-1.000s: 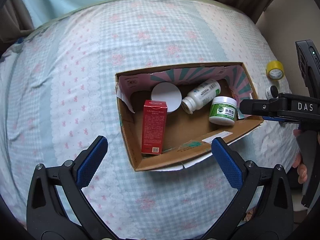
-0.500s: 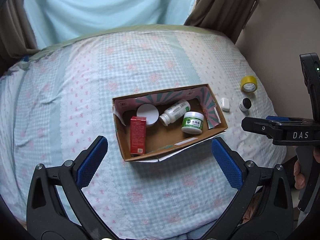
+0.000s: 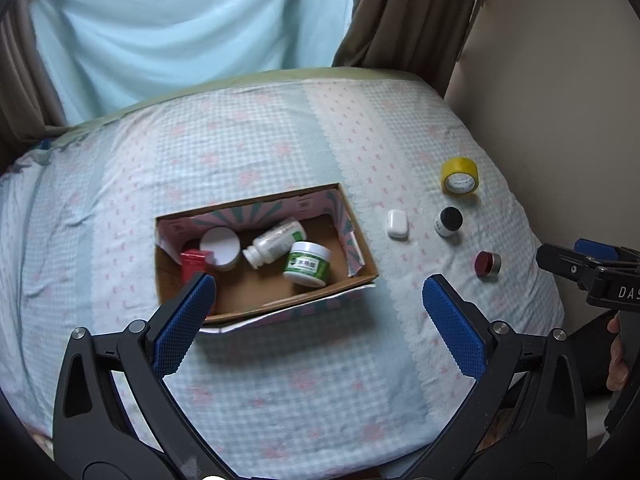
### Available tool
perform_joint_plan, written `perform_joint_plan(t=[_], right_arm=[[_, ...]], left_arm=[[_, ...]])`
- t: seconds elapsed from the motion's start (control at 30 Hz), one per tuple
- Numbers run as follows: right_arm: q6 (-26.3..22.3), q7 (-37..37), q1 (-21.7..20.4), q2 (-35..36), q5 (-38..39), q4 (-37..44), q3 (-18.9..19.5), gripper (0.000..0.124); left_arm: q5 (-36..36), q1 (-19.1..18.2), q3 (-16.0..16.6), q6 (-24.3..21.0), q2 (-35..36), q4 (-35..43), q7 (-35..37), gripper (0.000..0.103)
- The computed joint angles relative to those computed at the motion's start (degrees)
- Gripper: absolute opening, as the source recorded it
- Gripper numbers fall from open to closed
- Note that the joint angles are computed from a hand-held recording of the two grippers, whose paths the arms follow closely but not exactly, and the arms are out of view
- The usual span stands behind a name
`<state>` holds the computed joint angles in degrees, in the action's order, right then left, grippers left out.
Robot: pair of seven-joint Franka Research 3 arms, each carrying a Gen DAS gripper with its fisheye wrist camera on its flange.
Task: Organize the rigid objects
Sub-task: 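Move both tools toward the red-silver tin and black-lidded jar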
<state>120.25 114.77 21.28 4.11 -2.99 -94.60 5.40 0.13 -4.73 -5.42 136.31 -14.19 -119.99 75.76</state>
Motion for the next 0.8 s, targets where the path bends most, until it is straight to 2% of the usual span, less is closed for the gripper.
perform_joint_plan(t=[0.13,0.3,0.53,0.8], right_arm=[[2.83,-5.08,-3.28,-3.41,-0.24,-5.78,-2.12,0.103],[5.41,-11.21,-7.35,-3.92,1.44,-9.39,-3.81,0.103],[11.09,-10.67,-10.7,-3.4,3.33,-15.35,-4.84,0.103],[20.79,-1.76,-11.48,1.99,0.63,-20.94,-5.97,0.103]], left_arm=[[4.2,-1.2,-3.99,0.9,5.3,4.02,-8.18,0.103],[7.11,-3.9,-6.03,0.92,14.06,11.36,-14.24,0.103],[10.08,-7.18,-7.28,0.61,29.61,25.07,-11.31,0.103],[11.71,-10.63,-7.21,0.58,48.38,40.29,-4.43,0.103]])
